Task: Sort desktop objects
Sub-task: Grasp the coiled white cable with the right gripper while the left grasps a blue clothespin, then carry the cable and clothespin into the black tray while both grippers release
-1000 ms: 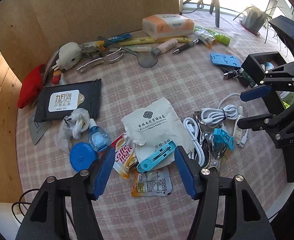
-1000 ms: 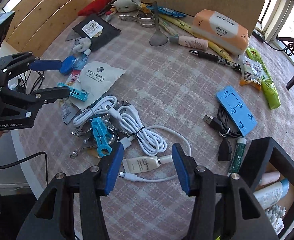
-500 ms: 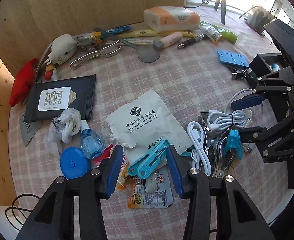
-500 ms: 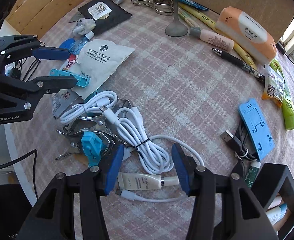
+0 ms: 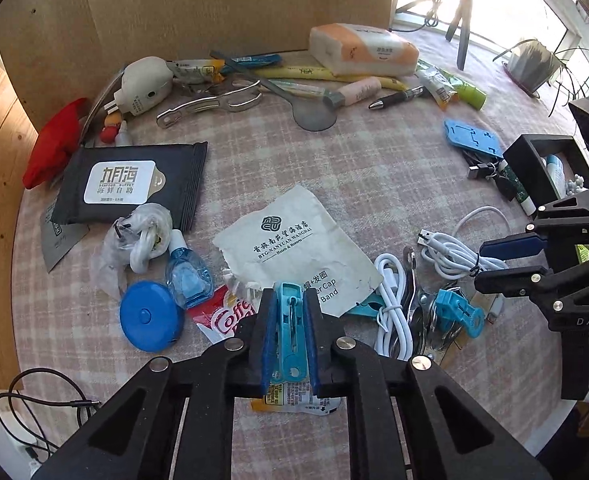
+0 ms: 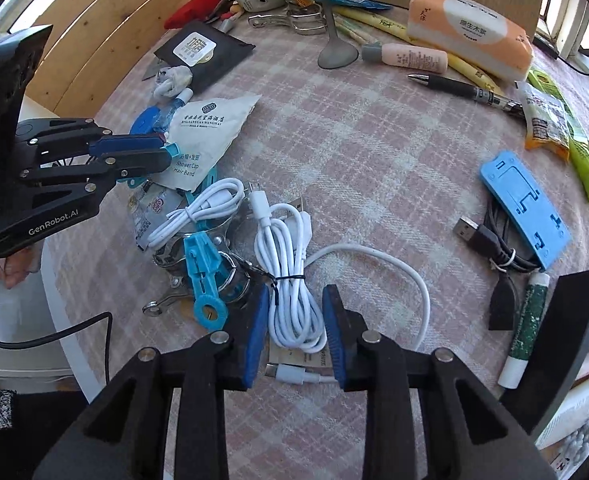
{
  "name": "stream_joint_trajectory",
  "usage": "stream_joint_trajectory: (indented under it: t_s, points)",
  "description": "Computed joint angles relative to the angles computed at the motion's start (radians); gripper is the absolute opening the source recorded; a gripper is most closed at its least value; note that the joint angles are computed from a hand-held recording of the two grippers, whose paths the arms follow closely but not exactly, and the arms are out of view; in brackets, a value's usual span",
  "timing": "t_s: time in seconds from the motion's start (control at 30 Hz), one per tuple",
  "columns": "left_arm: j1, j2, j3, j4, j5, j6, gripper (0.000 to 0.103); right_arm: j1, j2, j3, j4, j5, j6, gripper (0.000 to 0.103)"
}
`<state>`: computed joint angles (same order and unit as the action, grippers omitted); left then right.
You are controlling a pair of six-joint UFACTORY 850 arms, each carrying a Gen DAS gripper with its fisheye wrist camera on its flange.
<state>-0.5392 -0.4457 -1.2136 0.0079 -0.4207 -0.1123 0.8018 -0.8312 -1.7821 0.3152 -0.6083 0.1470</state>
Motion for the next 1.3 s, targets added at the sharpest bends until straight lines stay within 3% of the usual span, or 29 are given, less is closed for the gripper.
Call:
stream_joint_trajectory:
  t_s: [0.07, 0.53, 0.63, 0.77, 0.83, 0.93, 1.1, 1.2, 1.3]
  points:
    - [0.009, 0.011, 0.008, -0.042, 0.007, 0.023, 0.012, 0.0, 0.029, 0.039, 0.03, 0.036, 0.0, 0.021]
    - [0.004, 0.052, 0.017, -0.027, 0.013, -0.017, 0.012, 0.03, 0.095, 0.132, -0.039, 0.139, 0.164, 0.02]
    - [-0.007, 0.063, 0.017, -0.035, 0.019, -0.006, 0.012, 0.035, 0.138, 0.173, -0.066, 0.173, 0.203, 0.004]
    - [-0.025, 0.06, 0.005, -0.026, 0.022, 0.003, 0.012, 0.029, 0.153, 0.186, -0.026, 0.172, 0.169, 0.004]
    - [-0.027, 0.06, 0.005, -0.047, 0.024, 0.02, 0.012, 0.028, 0.122, 0.149, -0.005, 0.111, 0.168, 0.008]
    - [-0.026, 0.062, 0.012, -0.073, 0.027, 0.029, 0.012, 0.042, 0.082, 0.102, -0.117, 0.076, 0.268, 0.024]
    - [-0.027, 0.07, 0.032, -0.1, 0.027, 0.021, 0.012, 0.046, -0.012, -0.008, -0.151, 0.01, 0.3, 0.024]
    - [-0.031, 0.079, 0.04, -0.094, 0.026, 0.0, 0.012, 0.051, -0.022, -0.026, -0.199, 0.013, 0.341, 0.023]
    - [-0.042, 0.091, 0.041, -0.08, 0.027, -0.015, 0.012, 0.057, 0.028, 0.035, -0.215, 0.078, 0.376, 0.02]
